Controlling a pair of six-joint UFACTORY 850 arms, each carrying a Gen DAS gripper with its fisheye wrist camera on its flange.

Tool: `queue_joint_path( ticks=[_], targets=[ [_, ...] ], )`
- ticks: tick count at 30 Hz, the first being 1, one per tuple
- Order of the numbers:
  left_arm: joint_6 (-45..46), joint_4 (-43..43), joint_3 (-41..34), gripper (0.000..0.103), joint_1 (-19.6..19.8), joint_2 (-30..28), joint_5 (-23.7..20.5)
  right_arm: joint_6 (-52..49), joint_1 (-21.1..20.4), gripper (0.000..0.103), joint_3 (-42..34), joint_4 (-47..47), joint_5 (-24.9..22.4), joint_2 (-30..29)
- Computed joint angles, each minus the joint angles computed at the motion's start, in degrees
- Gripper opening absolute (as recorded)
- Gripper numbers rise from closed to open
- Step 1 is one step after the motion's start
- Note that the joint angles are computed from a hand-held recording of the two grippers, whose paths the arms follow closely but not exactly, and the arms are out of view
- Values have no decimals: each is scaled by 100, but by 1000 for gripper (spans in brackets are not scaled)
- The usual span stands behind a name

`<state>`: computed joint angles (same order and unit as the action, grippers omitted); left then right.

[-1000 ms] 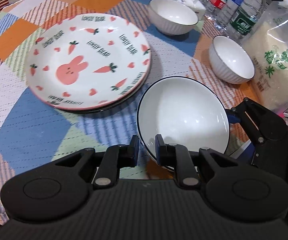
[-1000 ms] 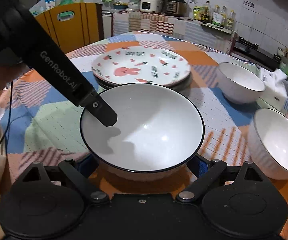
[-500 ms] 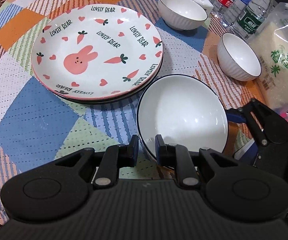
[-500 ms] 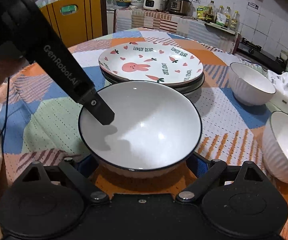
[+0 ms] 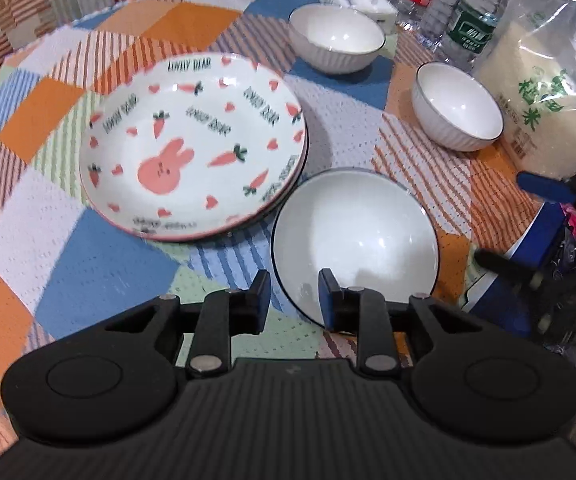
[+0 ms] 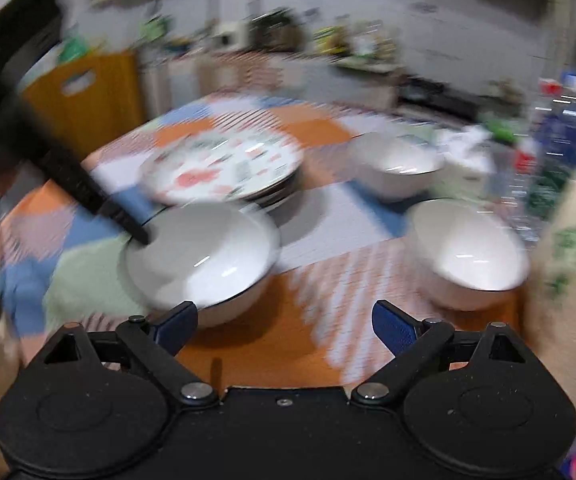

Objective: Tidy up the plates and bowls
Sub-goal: 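Carry the white bowl toward a second white bowl with the left gripper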

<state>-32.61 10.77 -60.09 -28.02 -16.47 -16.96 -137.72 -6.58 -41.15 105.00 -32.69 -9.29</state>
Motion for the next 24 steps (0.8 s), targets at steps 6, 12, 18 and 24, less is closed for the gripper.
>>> queue_joint_path(
  ticks=[6,12,18,24],
  targets=[
    [-123,333,-311,35,-49,6,6,-157,-36,96,-83,984,216,-14],
    [-769,997,-744,43,-145,-295,293,10,87,96,-344,1519,425,-426],
    [19,-132,-1426,48,-138,-1007,651,-699,451,96,-603,3077,1049,-922],
    [545,-731,-2323,48,-175,-1863,576,-1333,532,96,-974,3858,1223,-1341]
  ],
)
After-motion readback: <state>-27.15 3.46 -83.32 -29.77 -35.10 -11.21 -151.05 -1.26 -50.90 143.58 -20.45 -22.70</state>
